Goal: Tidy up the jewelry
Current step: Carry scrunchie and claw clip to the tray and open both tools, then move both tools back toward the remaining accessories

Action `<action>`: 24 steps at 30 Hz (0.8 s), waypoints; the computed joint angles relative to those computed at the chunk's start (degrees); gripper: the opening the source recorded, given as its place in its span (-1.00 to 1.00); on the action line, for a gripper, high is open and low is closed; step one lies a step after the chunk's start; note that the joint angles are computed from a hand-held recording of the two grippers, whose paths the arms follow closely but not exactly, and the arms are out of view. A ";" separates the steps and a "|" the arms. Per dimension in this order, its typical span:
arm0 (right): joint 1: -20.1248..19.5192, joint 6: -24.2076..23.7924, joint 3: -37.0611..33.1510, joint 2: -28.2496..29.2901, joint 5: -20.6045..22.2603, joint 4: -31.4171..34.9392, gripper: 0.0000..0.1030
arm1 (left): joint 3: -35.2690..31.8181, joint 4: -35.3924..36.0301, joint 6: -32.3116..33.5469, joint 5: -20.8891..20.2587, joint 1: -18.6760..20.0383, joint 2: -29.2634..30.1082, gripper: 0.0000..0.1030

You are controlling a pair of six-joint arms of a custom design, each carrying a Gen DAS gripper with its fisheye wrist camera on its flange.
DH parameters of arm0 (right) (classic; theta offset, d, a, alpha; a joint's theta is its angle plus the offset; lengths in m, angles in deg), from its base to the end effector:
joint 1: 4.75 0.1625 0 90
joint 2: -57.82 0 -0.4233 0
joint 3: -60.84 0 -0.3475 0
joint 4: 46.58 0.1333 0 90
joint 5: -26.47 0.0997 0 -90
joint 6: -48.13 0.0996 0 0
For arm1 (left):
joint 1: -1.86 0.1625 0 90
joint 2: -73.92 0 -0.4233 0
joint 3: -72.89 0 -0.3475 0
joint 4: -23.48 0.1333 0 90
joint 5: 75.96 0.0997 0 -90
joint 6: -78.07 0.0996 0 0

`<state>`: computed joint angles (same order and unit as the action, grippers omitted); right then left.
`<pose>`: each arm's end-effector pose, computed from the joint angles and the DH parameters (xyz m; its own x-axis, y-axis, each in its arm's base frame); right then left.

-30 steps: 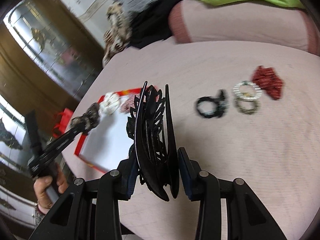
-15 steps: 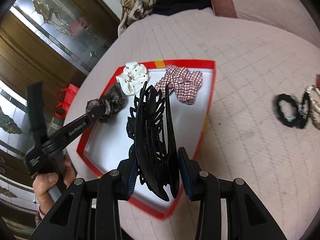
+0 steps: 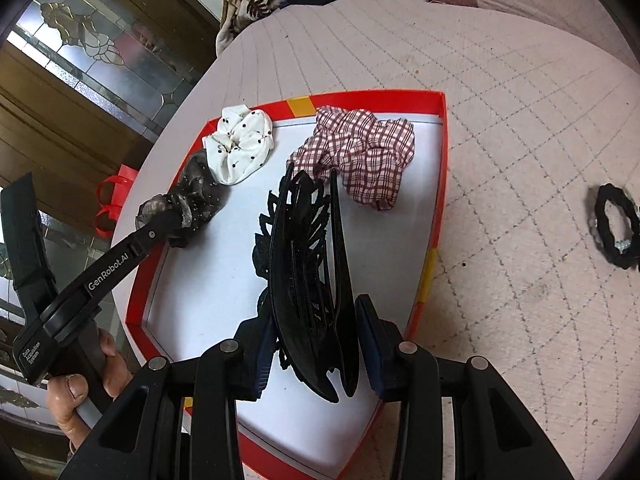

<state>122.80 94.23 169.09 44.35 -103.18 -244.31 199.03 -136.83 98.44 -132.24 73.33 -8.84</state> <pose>0.3582 -0.3516 -0.1376 -0.9117 0.3100 0.2697 0.0908 0.7922 -0.6035 0.0414 -0.4698 0.3150 -0.7156 0.3186 -0.6216 0.5679 0.7834 -0.2523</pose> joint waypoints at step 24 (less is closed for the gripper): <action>5.66 2.41 -0.24 -1.10 -6.71 4.47 0.36 | 0.95 3.29 -2.73 -5.20 0.86 -6.44 0.00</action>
